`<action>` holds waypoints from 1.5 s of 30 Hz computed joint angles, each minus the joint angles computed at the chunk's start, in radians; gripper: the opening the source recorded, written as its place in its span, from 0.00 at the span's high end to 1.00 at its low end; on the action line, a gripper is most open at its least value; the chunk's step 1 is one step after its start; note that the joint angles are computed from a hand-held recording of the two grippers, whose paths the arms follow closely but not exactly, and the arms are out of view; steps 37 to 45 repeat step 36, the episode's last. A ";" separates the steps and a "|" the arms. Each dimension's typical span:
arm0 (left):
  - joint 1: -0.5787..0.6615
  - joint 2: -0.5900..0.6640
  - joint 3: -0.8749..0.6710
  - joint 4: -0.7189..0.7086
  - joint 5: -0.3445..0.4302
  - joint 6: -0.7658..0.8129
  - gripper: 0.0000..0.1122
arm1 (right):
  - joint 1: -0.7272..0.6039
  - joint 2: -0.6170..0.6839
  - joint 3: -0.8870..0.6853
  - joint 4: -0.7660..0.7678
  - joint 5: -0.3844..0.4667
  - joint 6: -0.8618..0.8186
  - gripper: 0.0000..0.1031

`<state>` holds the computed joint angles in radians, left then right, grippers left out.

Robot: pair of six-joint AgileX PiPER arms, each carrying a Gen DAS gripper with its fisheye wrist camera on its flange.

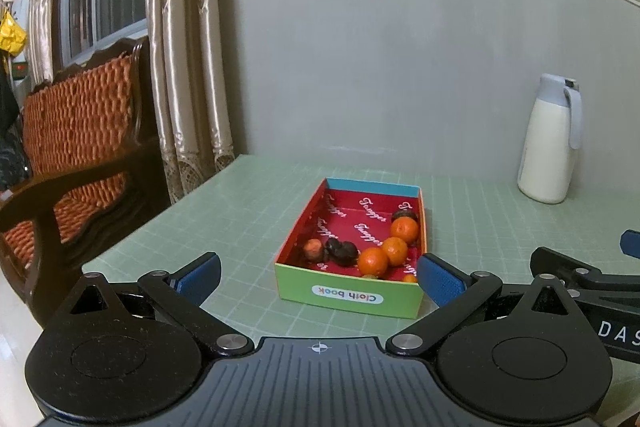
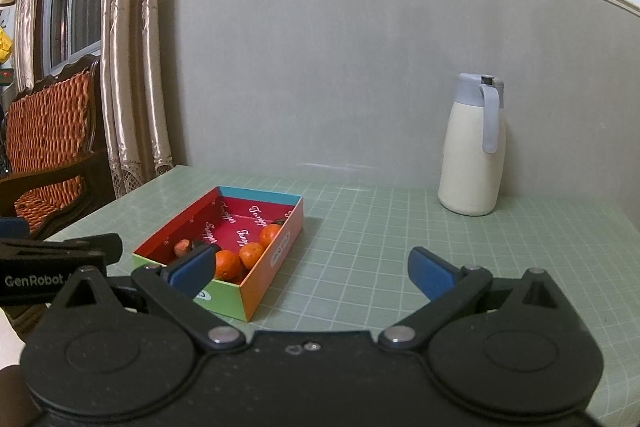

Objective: Organize fruits

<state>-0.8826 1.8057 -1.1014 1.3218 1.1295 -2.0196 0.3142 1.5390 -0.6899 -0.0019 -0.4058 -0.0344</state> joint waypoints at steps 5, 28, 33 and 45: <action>0.007 -0.003 0.001 0.002 -0.002 0.002 0.08 | -0.001 0.002 -0.007 -0.003 0.005 0.001 0.00; 0.027 0.017 -0.024 0.022 -0.025 0.018 0.08 | -0.001 0.009 -0.027 0.004 0.009 0.024 0.00; 0.052 0.011 -0.007 0.058 -0.076 -0.019 0.08 | -0.016 0.023 -0.037 -0.053 -0.001 0.082 0.00; 0.063 0.034 -0.032 0.063 -0.077 -0.007 0.08 | -0.025 0.048 -0.063 -0.072 0.011 0.102 0.00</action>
